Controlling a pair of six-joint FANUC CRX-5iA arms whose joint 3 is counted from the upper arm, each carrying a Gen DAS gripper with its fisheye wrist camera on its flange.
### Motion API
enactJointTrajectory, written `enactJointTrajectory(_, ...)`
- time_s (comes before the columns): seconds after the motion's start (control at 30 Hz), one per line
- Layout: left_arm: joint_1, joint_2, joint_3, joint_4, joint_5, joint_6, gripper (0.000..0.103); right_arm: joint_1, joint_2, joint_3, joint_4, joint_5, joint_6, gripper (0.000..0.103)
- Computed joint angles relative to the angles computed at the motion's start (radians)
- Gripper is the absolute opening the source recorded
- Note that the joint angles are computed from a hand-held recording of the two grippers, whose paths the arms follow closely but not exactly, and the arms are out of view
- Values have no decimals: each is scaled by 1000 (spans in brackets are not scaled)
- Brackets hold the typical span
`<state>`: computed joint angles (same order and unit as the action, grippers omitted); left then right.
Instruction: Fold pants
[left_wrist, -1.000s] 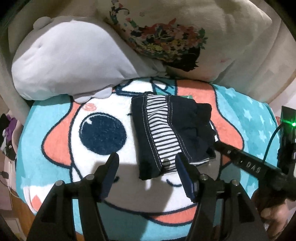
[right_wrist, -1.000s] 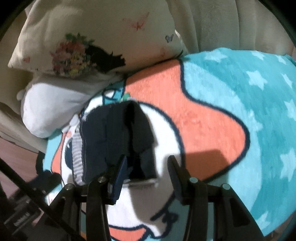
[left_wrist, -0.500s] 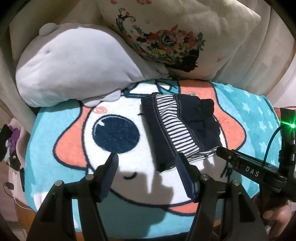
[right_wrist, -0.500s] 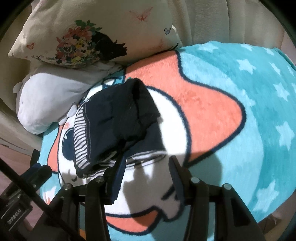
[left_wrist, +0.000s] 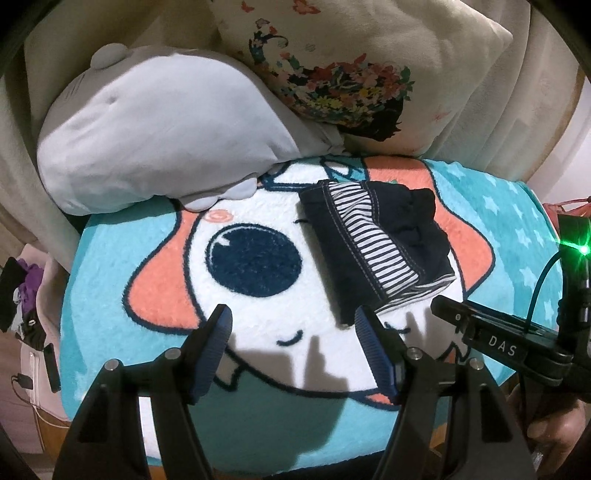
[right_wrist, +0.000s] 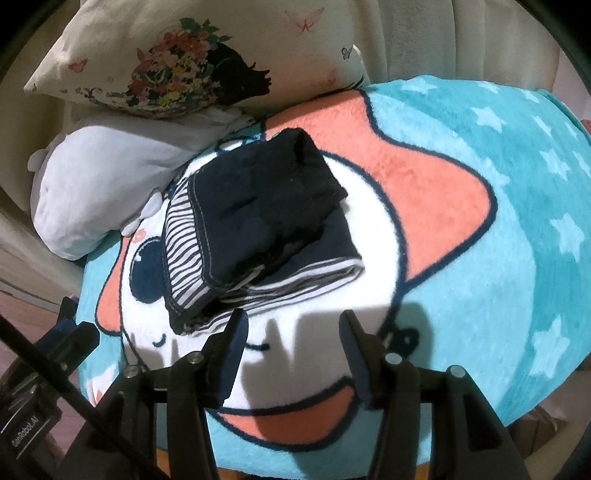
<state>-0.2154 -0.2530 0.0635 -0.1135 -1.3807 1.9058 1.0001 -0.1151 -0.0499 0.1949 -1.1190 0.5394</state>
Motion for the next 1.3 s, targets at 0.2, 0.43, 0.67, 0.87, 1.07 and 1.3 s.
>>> enactJointTrajectory(0.2,114,-33,-98,162,48,-77,69,5,-17,-24,0,25,-40,56)
enactJointTrajectory(0.43,225,-13,-184,345,139,-169,69,-66,-41,-37,24,103,-48,68)
enactJointTrajectory(0.67,256,102,-198,512,204,-216,69,-269,85,114,-240,126,247,74)
enactJointTrajectory(0.87,220,192,-160,539,222,-196,69,-372,192,235,-461,82,464,74)
enactJointTrajectory(1.07,218,230,-173,575,256,-165,79,-411,241,290,-564,63,567,77)
enactJointTrajectory(1.3,175,259,-155,597,263,-163,46,-471,273,338,-738,6,687,49)
